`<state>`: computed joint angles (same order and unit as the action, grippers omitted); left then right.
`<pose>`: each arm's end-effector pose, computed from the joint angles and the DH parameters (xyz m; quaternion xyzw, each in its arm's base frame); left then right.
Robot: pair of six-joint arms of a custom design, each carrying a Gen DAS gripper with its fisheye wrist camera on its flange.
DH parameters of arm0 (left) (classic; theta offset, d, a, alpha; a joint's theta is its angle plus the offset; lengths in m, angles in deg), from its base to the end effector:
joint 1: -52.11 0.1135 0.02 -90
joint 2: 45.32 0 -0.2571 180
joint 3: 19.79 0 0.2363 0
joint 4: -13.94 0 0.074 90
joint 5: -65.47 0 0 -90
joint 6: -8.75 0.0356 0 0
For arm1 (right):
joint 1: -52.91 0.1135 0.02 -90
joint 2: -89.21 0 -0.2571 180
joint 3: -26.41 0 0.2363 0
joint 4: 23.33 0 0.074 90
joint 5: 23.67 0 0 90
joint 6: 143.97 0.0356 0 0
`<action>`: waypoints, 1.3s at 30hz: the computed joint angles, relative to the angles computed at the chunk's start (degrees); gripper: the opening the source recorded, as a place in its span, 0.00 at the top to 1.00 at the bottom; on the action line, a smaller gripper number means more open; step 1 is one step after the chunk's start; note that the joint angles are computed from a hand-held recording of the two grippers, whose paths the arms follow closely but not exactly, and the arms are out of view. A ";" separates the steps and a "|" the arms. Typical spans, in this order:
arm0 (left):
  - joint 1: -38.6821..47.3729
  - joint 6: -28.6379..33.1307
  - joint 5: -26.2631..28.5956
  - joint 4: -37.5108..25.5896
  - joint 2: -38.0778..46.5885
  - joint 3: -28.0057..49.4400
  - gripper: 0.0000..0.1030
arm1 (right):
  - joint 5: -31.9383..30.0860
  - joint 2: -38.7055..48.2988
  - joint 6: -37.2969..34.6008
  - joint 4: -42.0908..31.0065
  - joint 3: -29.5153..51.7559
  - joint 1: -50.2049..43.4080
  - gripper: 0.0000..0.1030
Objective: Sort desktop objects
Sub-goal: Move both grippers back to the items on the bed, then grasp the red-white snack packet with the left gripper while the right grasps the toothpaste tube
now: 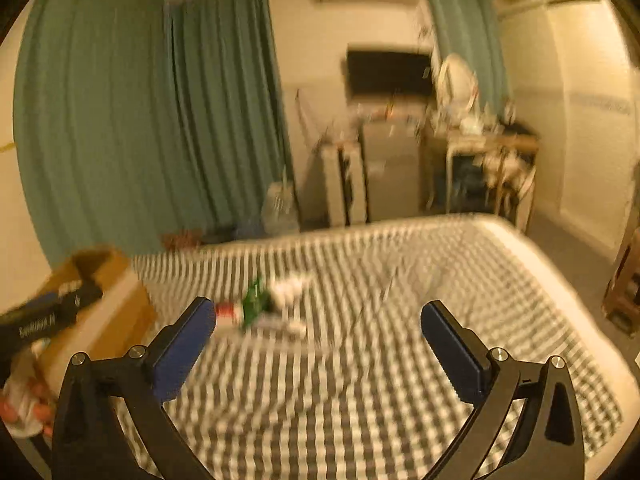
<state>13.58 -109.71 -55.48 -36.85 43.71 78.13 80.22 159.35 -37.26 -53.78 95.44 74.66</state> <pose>0.2671 -0.1893 0.3373 -0.0311 0.8862 -0.0136 0.4620 0.2460 0.0889 0.2939 0.0209 0.8681 0.0600 0.4923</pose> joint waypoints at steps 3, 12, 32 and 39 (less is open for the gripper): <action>0.28 -0.08 0.56 -0.35 5.98 2.39 0.00 | -5.21 4.54 -0.80 1.14 0.01 -3.66 0.00; 1.88 0.30 4.00 -2.84 25.40 17.42 0.00 | -13.85 21.32 -8.47 5.39 7.90 -7.60 0.15; 9.54 -0.24 18.86 -0.96 31.30 18.84 0.48 | -17.04 37.66 -14.80 7.55 18.97 -7.30 0.22; 10.76 -0.33 23.33 0.20 22.62 8.48 0.48 | -17.49 46.64 -18.29 0.58 29.63 -4.88 0.57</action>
<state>24.34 -110.04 -32.15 -36.65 66.33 86.61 62.72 205.99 -55.54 -53.20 125.07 69.78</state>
